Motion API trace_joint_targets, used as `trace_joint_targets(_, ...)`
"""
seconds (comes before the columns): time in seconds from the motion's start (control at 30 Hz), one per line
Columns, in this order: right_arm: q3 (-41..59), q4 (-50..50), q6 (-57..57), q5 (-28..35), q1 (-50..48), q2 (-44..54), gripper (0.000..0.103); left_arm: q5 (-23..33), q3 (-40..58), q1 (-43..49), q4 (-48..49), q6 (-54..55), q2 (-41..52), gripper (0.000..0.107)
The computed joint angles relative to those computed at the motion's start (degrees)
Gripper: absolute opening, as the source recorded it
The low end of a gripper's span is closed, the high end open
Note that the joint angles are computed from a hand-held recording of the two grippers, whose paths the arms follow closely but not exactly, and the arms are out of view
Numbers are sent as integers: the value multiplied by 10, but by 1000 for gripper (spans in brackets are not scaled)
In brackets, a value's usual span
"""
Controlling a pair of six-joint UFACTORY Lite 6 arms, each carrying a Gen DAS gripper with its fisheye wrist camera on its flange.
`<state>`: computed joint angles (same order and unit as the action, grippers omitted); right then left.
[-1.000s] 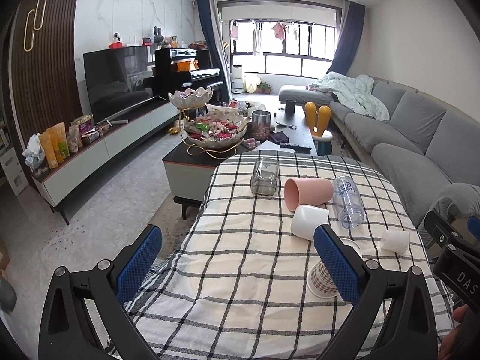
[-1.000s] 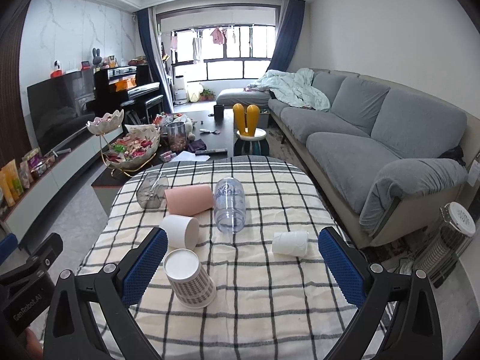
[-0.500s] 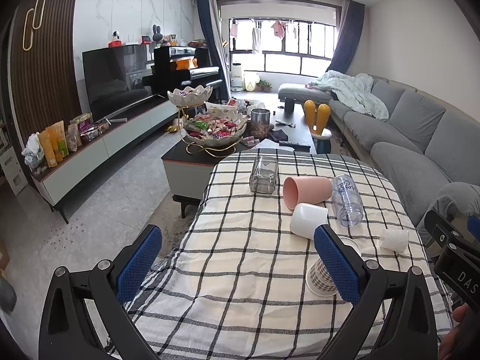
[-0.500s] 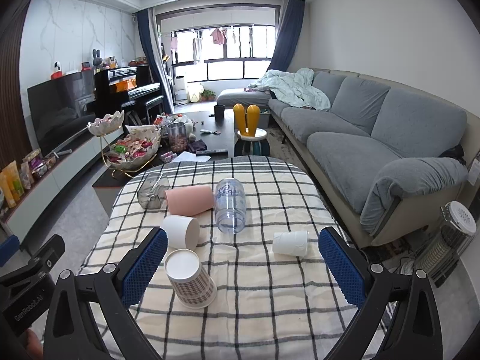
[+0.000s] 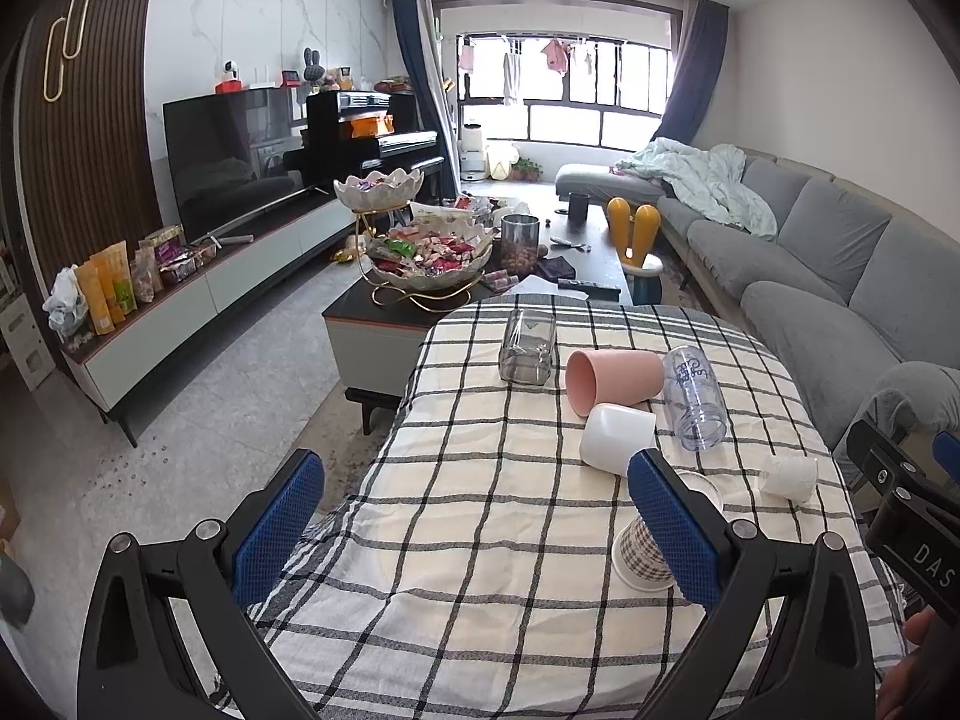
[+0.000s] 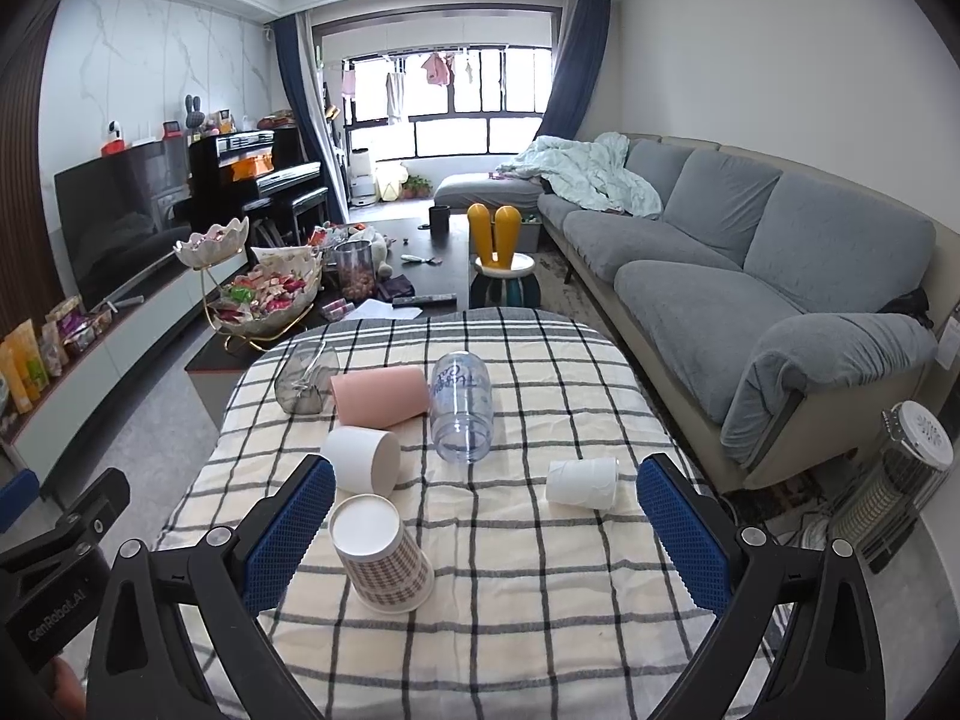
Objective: Flip cup upside down
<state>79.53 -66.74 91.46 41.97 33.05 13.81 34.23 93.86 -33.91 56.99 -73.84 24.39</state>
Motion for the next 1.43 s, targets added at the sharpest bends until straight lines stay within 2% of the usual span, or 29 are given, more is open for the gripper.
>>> trace_joint_targets(0.77, 2, 4, -4, -2, -3, 0, 101, 3, -1, 5, 7, -6, -3, 103)
trace_joint_targets(1.0, 1, 6, -7, -5, -6, -1, 101, -5, -2, 13, -18, 17, -4, 103)
trace_joint_targets(1.33, 0, 6, -8, -6, -7, -2, 101, 24, 13, 0, 2, 3, 8, 103)
trace_joint_targets(1.43, 1, 7, -9, -6, -8, -3, 101, 20, 18, 2, -17, 21, 11, 103)
